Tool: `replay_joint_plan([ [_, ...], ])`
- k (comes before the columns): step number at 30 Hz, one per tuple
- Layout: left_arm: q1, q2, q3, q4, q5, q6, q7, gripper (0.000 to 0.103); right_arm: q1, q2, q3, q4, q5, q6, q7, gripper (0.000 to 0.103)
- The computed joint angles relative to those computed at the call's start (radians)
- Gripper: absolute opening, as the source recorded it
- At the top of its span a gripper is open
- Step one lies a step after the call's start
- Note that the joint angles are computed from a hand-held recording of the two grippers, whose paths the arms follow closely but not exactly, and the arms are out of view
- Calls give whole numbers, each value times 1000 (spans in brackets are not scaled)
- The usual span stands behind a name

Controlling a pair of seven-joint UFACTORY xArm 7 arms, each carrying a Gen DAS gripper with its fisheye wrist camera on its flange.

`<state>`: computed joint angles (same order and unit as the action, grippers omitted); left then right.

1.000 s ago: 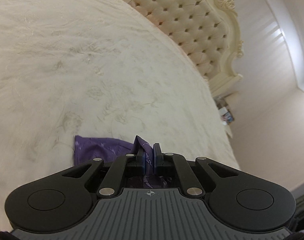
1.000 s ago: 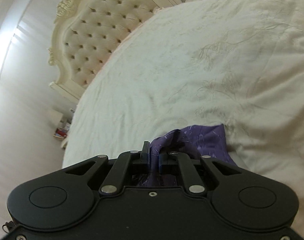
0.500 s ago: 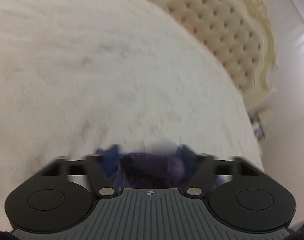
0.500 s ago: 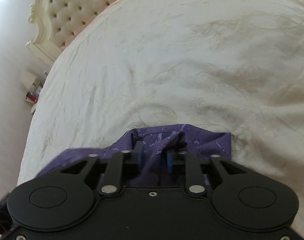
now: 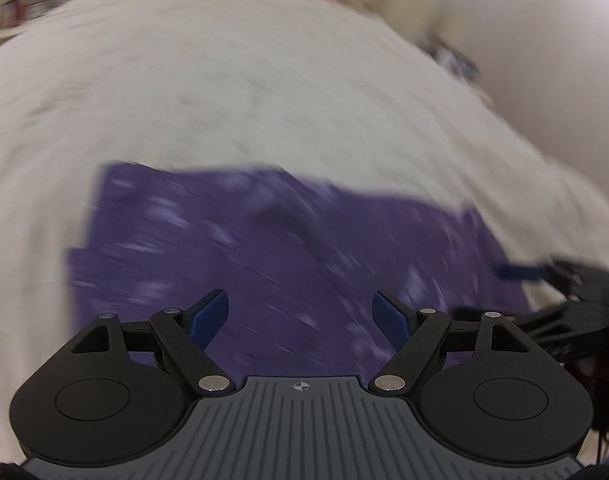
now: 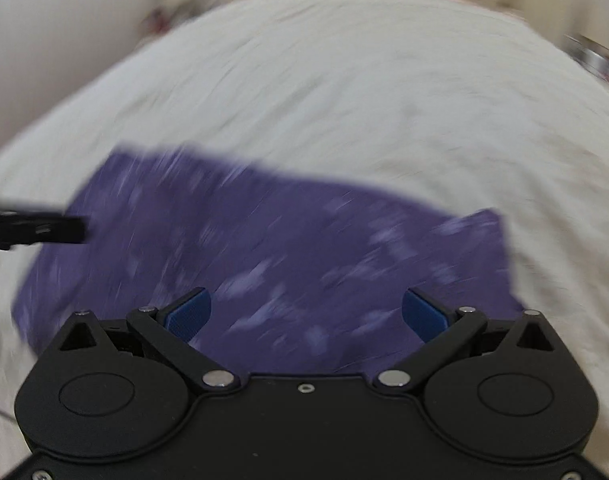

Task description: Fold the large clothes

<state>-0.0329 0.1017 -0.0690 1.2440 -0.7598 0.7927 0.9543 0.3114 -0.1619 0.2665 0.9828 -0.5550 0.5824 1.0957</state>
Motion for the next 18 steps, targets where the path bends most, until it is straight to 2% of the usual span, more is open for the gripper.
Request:
replay_joint_plan([
  [3, -32, 37, -14, -12, 81, -63, -28, 78, 21, 64, -1, 38, 0, 11, -78, 102],
  [8, -65, 201, -13, 112, 297, -180, -232, 80, 18, 135, -57, 67, -16, 17, -135, 102],
  [10, -72, 266, -13, 176, 369, -219, -293, 85, -1, 154, -91, 59, 2, -24, -117, 102],
  [12, -55, 324, -28, 242, 400, -216, -314, 88, -16, 178, -116, 73, -2, -14, -61, 102],
  [15, -47, 389, -33, 326, 457, -193, -375, 103, -42, 194, -152, 67, 23, -25, 60, 102],
  [18, -36, 433, -40, 396, 485, -134, -433, 103, -50, 206, -163, 68, 7, -20, 122, 103],
])
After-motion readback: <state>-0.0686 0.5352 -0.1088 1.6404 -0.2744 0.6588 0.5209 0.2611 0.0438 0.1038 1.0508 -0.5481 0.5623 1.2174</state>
